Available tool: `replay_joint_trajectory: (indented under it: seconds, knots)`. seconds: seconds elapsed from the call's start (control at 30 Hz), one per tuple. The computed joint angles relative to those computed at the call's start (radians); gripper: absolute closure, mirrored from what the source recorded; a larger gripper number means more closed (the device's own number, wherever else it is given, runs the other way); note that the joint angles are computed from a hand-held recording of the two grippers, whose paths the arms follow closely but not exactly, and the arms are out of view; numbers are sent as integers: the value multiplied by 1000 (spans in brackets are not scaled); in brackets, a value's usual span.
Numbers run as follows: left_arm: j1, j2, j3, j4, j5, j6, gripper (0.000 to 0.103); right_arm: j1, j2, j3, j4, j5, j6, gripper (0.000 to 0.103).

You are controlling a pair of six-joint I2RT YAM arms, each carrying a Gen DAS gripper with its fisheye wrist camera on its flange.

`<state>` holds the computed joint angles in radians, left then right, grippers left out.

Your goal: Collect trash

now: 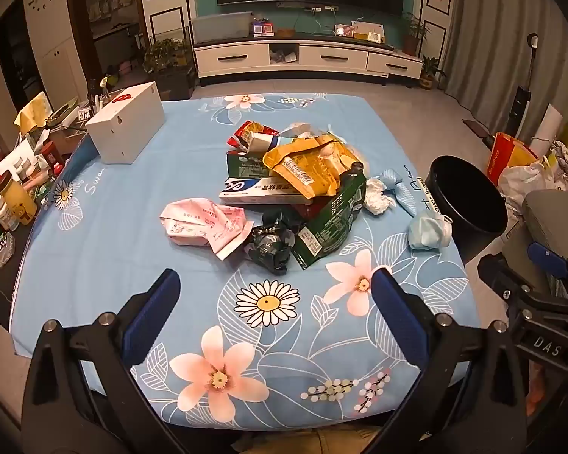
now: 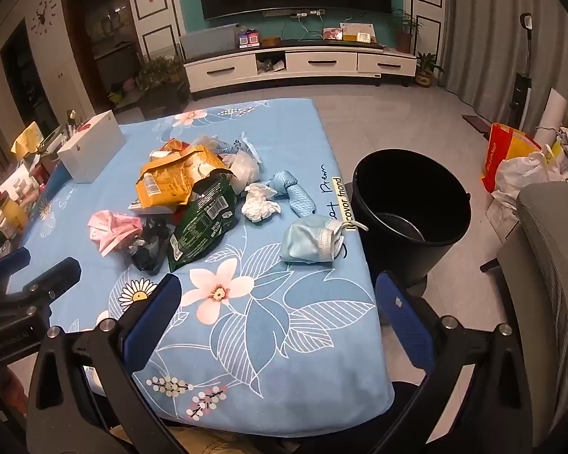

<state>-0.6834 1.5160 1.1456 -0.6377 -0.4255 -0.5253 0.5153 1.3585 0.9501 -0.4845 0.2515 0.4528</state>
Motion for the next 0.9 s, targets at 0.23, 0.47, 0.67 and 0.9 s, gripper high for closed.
replay_joint_trajectory:
  seconds: [0.23, 0.47, 0.67, 0.9]
  knots:
    - [-6, 6, -1, 8, -7, -7, 3, -1, -4, -2, 1, -1, -5, 3]
    - [-1, -6, -15, 17, -4, 1, 3, -1, -6, 0, -1, 4, -3, 3]
    - [-7, -13, -5, 1, -10, 4, 3, -11, -17, -3, -5, -2, -12, 3]
    - [-15, -13, 1, -4, -20, 10, 3, -12, -17, -3, -2, -7, -15, 3]
